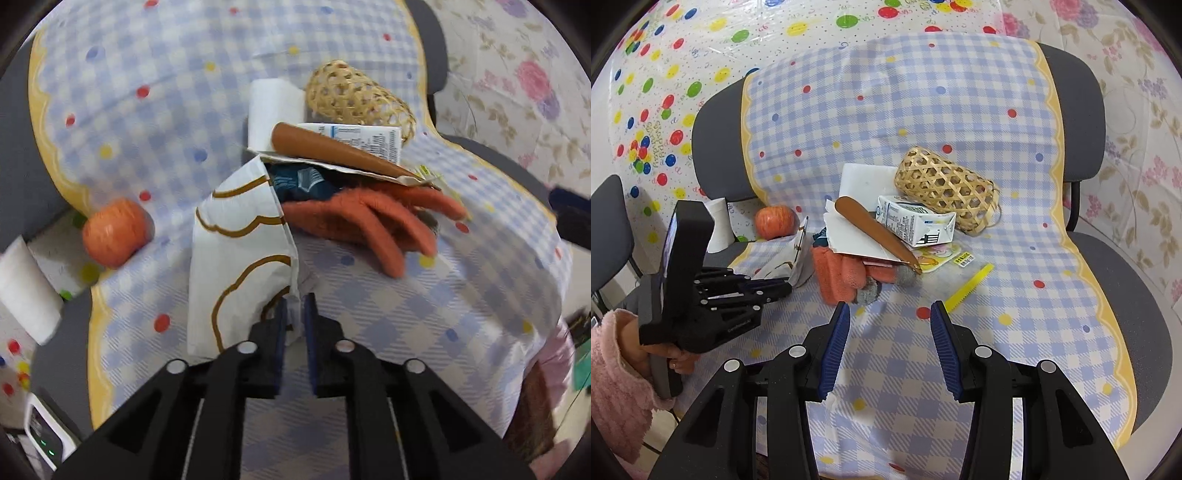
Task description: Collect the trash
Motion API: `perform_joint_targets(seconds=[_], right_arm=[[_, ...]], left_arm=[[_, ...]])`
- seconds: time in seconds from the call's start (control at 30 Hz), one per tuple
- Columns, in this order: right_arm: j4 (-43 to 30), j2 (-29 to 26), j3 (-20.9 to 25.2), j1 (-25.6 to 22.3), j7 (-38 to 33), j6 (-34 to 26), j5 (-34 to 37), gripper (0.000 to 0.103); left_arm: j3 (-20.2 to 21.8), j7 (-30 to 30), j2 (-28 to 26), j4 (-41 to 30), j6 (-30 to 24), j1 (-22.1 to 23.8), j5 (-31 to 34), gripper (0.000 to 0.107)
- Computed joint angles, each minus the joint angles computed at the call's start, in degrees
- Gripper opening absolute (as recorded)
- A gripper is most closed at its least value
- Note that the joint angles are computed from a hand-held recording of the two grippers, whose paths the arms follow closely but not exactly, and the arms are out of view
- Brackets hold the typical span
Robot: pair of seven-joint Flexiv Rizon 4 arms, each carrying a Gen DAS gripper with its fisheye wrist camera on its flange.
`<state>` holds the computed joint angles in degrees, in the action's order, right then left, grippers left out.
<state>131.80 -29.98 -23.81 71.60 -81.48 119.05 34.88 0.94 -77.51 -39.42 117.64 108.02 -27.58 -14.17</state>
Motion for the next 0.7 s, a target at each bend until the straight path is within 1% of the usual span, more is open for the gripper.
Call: perform_joint_targets(seconds=[0.03,0.07,0.1,0.2,0.27,0.3,0.33,0.37,0.4,0.43,0.5,0.53,0.57,0.6,0.63,0.67,0.7], right_arm=[[0.1,0.0,0.0,0.0,-0.1,0.1,0.0,0.047],[0.1,-0.1,-0.1,0.1,-0.2,0.2,0.0,0.047],[0.0,-0.2,-0.4,0.4,-0.3,0.0,0.2,0.047],[0.0,-0.3,0.6,-0.6,-0.1,0.6,-0.1,0.047],[-0.3,-0.3,2.2,-2.2,0.2,1.2,-0.3,0.047],[-0.4,-0.2,2.7,-2.7,0.2,1.2,-0.4,0.047],[-0.6,-0.3,3.1,-3.0,0.1,1.2,-0.3,0.047],[-0.7,-0.2,3.5,-3.3,-0.1,1.1,-0.4,0.047],[-0.8,-0.2,3.6,-3.2,-0.3,1.0,-0.4,0.047],[-0.9,-0.2,3.3,-2.9,-0.6,0.7,-0.2,0.047],[-0.8,-0.1,2.9,-2.4,-1.0,0.5,0.0,0.047],[-0.7,-0.1,2.4,-2.0,-1.1,0.4,0.3,0.047],[-0.6,0.0,2.0,-1.6,-1.1,0.2,0.5,0.047],[-0.5,0.0,1.9,-1.6,-1.1,0.1,0.6,0.047],[-0.5,0.0,1.7,-1.5,-0.9,0.0,0.6,0.047],[-0.4,0.0,1.4,-1.4,-0.8,-0.2,0.8,0.047],[-0.3,0.0,1.2,-1.3,-0.6,-0.2,0.7,0.047]], left_arm=[[-1.3,-0.7,0.5,0.8,0.9,1.3,0.5,0.029],[-3.2,-1.8,1.3,2.3,2.9,3.4,1.5,0.049],[-4.1,-2.4,1.7,3.1,4.5,4.4,2.2,0.057],[-8.7,-5.1,4.2,7.4,10.3,10.7,7.6,0.057],[-11.6,-7.2,4.9,8.9,13.1,15.0,11.6,0.057],[-12.6,-9.3,5.1,9.5,15.3,17.1,14.1,0.057],[-12.7,-10.3,5.2,10.0,16.9,17.7,14.3,0.057],[-11.5,-10.7,5.2,9.8,17.7,16.6,13.2,0.057],[-9.5,-10.7,5.0,9.6,18.6,14.6,11.1,0.057],[-8.5,-10.2,4.9,9.1,17.6,13.5,9.7,0.057],[-6.4,-9.1,4.3,7.2,13.6,11.3,7.7,0.057],[-4.4,-7.5,3.7,6.1,11.8,8.6,4.0,0.058],[-3.4,-4.9,3.1,5.2,9.8,6.3,-2.1,0.058],[-2.8,-5.7,2.7,4.5,8.5,5.5,-4.5,0.057],[-2.6,-8.4,2.6,4.2,7.9,6.4,-3.1,0.057],[-3.2,-9.6,1.9,3.4,7.5,7.2,-3.9,0.057],[-2.7,-10.1,1.8,3.3,7.2,6.8,-4.5,0.057]])
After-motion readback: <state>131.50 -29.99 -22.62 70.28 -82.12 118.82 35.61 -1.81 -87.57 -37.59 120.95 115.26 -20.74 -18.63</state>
